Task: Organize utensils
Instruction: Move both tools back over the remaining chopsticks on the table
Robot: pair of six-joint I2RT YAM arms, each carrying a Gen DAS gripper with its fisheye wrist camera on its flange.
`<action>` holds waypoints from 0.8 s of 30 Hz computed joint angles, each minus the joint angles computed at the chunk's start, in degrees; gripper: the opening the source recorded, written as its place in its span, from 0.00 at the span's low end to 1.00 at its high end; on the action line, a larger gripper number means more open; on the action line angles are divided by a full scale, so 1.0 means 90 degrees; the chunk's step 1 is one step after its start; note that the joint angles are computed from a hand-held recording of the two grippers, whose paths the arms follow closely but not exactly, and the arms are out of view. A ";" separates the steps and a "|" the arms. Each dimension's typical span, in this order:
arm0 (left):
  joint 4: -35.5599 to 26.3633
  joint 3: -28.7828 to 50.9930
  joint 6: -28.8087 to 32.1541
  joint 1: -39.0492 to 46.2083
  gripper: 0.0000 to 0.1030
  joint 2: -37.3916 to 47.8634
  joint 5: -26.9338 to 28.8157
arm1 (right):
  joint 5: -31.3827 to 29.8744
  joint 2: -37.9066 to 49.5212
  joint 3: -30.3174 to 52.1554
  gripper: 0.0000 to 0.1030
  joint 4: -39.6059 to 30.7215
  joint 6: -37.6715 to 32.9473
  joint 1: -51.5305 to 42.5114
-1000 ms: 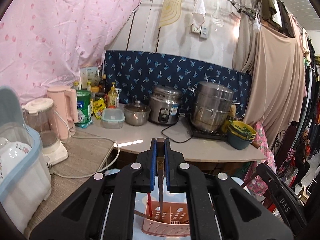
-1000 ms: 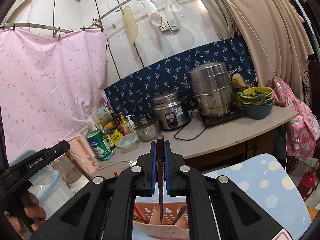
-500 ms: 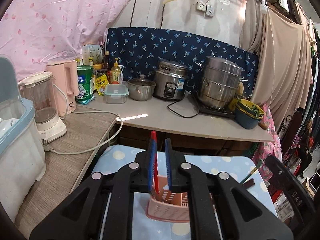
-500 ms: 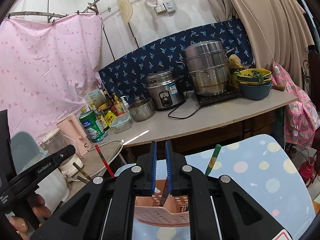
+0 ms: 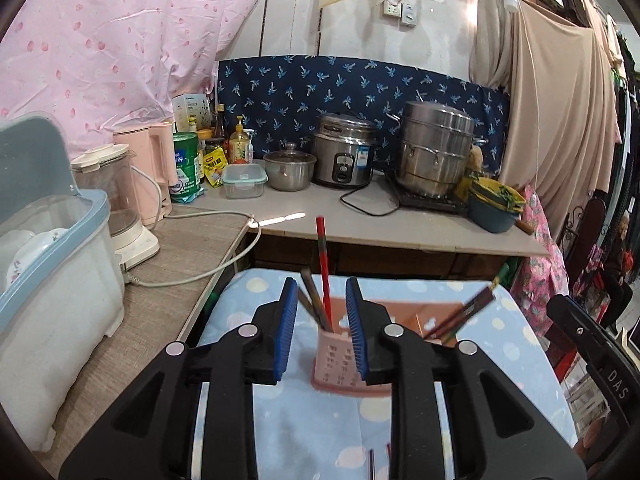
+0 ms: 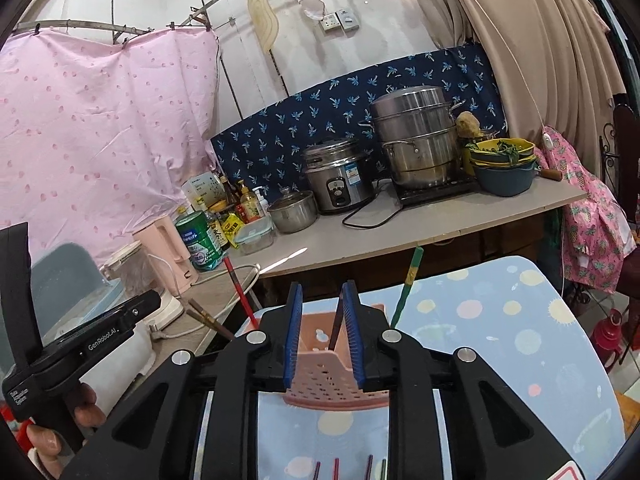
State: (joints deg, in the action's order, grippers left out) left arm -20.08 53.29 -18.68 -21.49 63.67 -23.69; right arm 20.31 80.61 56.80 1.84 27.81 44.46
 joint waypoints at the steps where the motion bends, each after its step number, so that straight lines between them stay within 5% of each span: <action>1: -0.0111 -0.0080 -0.0013 -0.0076 0.23 -0.0121 -0.0054 | 0.0068 -0.0131 -0.0156 0.22 -0.0033 0.0019 0.0085; 24: -0.2202 -0.1466 -0.2015 -0.2780 0.23 -0.1537 -0.1893 | 0.1369 -0.1919 -0.2588 0.22 -0.1127 0.1992 0.2124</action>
